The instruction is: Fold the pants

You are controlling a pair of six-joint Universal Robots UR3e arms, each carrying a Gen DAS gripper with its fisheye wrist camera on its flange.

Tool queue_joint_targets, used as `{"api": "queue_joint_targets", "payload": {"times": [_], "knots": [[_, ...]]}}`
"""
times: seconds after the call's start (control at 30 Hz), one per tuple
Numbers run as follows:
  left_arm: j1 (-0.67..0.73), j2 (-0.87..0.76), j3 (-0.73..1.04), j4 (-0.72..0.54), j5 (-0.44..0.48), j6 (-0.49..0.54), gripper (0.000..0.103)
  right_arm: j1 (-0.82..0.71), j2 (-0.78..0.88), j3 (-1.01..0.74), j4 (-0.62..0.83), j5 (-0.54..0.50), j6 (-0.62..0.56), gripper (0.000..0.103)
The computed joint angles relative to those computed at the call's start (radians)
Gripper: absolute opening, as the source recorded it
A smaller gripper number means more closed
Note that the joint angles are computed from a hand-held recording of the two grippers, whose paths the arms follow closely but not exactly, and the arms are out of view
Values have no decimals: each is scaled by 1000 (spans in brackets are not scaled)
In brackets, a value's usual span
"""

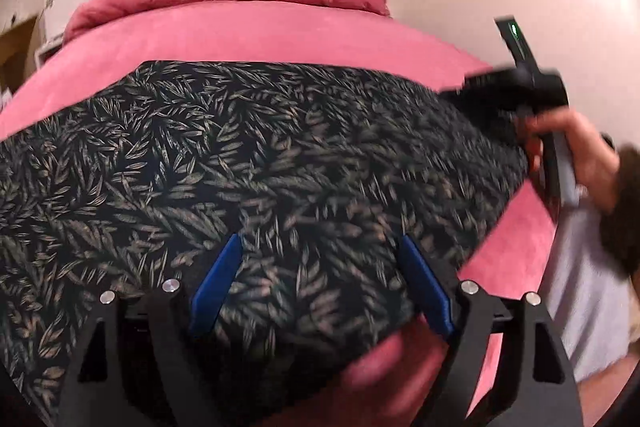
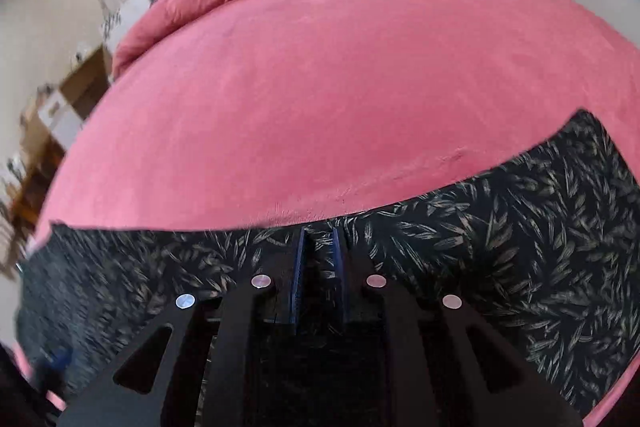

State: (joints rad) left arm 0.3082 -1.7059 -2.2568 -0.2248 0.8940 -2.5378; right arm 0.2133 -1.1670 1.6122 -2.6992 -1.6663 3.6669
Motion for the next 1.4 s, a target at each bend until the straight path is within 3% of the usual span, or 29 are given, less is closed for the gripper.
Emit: {"api": "queue_joint_targets", "payload": {"times": [0.07, 0.17, 0.23, 0.3, 0.43, 0.53, 0.6, 0.77, 0.9, 0.97, 1.07, 1.23, 1.4], "knots": [[36, 46, -38, -30, -36, 27, 80, -4, -60, 74, -37, -6, 55, 19], [96, 118, -70, -113, -115, 39, 80, 1, -201, 258, -135, 5, 179, 41], [107, 138, -58, -161, -158, 31, 81, 42, -242, 316, -164, 2, 246, 41], [66, 99, -9, -134, -142, -19, 81, 68, -276, 283, -36, 42, 263, 41], [-58, -9, 102, -47, -55, -112, 83, 128, -263, 137, 292, 9, 105, 41], [-129, -54, 153, -77, 64, -91, 83, 121, -280, 104, 429, 32, -9, 41], [-123, -13, 91, -41, 78, -47, 83, 141, -319, 134, 464, 19, -55, 41], [-32, 86, 3, -116, -10, 18, 83, 103, -449, 306, 337, 39, -20, 41], [70, 165, -5, -277, -139, 49, 84, 37, -624, 475, 184, -2, 83, 53], [115, 158, -1, -268, -163, 21, 85, -58, -768, 605, 138, 29, 156, 54], [151, 94, 57, -241, -163, -53, 89, -256, -982, 741, 200, 128, 156, 54], [222, 11, 132, -193, -146, -202, 96, -433, -1103, 875, 188, 310, 195, 54], [297, -25, 151, -214, -197, -189, 96, -399, -1126, 925, 136, 281, 251, 54]]}}
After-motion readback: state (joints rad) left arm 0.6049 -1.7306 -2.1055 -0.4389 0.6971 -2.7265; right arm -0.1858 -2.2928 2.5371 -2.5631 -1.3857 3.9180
